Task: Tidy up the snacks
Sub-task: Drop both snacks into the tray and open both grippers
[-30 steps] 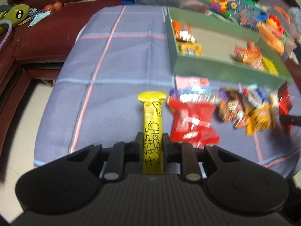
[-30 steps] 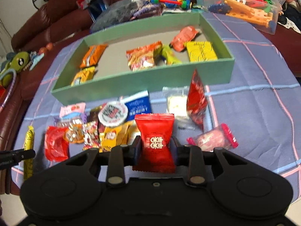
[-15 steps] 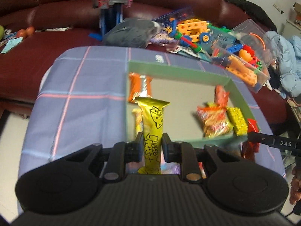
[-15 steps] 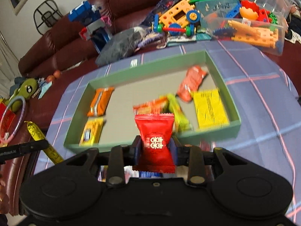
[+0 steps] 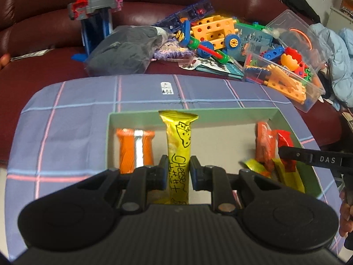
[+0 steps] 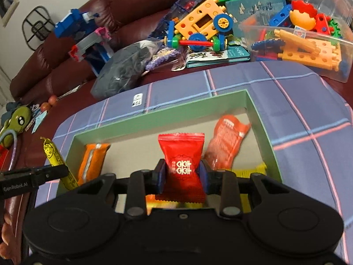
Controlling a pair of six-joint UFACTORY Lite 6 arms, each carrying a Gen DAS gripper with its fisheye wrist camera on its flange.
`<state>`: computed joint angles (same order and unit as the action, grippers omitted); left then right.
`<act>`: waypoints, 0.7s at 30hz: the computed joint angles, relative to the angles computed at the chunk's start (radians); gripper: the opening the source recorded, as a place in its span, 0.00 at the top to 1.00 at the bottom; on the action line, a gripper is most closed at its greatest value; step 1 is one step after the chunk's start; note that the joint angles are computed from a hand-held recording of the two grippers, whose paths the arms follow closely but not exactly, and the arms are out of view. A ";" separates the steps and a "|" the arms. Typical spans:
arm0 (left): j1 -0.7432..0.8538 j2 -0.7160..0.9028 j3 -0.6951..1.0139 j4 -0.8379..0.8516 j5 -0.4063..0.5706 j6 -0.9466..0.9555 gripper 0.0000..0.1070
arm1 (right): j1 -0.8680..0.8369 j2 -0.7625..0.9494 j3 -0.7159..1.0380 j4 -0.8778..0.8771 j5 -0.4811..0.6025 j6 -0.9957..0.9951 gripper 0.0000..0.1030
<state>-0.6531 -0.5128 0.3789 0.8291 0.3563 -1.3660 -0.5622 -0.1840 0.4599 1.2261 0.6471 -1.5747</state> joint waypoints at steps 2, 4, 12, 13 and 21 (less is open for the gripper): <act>0.060 0.130 0.056 0.079 -0.069 -0.041 0.82 | 0.047 0.088 0.045 0.080 -0.040 -0.053 0.70; 0.098 0.220 0.095 0.158 -0.114 -0.091 0.82 | 0.083 0.164 0.095 0.142 -0.068 -0.091 0.70; 0.093 0.400 0.175 0.505 -0.042 -0.457 0.38 | 0.112 0.304 0.191 0.322 -0.086 -0.205 0.28; 0.083 0.385 0.163 0.512 -0.031 -0.473 0.33 | 0.100 0.299 0.187 0.311 -0.074 -0.200 0.28; -0.011 0.250 0.071 0.396 0.032 -0.450 0.11 | 0.013 0.182 0.095 0.191 -0.018 -0.136 0.04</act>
<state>-0.6640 -0.2625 0.4499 1.2249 0.3884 -1.8158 -0.5487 -0.0025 0.5554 1.4173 0.6287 -1.7110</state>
